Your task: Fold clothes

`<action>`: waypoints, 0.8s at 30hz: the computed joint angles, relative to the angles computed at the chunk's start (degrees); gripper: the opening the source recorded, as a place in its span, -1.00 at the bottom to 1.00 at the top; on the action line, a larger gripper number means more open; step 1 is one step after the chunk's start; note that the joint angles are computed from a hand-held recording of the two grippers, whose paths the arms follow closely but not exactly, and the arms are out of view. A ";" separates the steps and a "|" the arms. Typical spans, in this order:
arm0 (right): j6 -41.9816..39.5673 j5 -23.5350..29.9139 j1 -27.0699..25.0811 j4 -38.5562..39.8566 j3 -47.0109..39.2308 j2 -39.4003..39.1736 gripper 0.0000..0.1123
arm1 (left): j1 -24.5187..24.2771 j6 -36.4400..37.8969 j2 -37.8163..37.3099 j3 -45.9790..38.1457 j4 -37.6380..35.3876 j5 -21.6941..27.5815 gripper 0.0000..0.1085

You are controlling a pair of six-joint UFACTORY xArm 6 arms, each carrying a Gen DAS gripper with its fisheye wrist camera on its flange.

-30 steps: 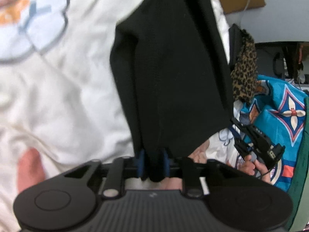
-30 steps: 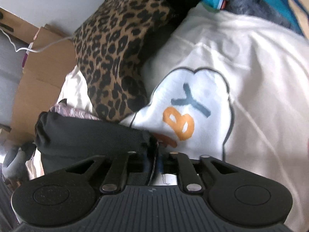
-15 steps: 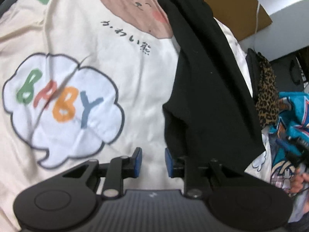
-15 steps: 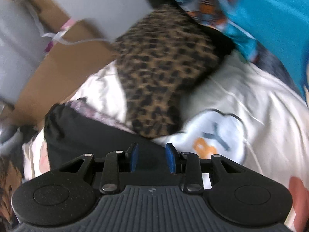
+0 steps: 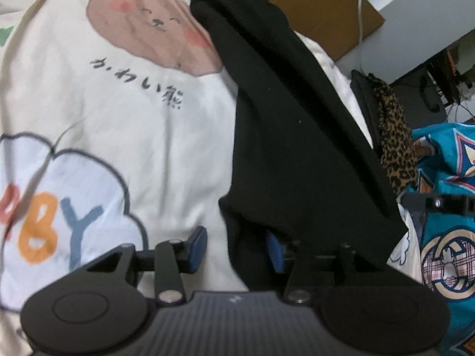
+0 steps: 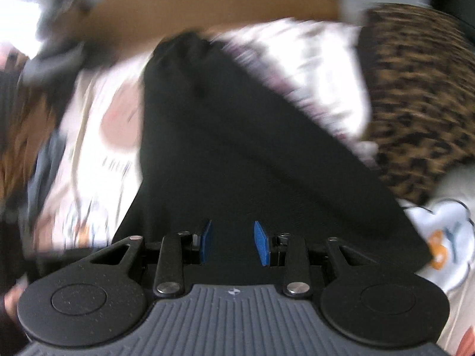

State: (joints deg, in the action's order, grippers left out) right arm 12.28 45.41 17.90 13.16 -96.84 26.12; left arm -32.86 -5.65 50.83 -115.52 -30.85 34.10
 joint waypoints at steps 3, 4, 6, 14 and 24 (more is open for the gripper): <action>-4.32 6.67 2.06 -0.23 -10.58 6.07 -0.38 | 0.26 1.80 0.87 -0.77 -1.62 -2.32 -0.12; -5.08 8.67 2.60 -0.20 -13.69 7.85 -0.36 | 0.36 2.55 1.15 -1.12 -2.43 -2.72 -0.12; -6.72 12.84 3.74 -0.23 -20.13 11.56 -0.33 | 0.47 4.27 1.45 -1.15 -3.82 -3.80 -0.12; -10.25 22.14 7.92 0.31 -32.41 21.00 -0.30 | 1.07 12.64 1.72 -0.26 -14.28 -4.31 -0.70; -13.86 20.00 10.72 -0.53 -25.47 19.67 -0.30 | 2.02 11.32 -2.18 5.03 -11.14 -4.38 -0.87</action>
State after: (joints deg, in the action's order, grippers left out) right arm -1.58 65.41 28.62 12.62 -122.31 45.79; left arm -30.84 5.67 48.65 -110.49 -41.99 29.72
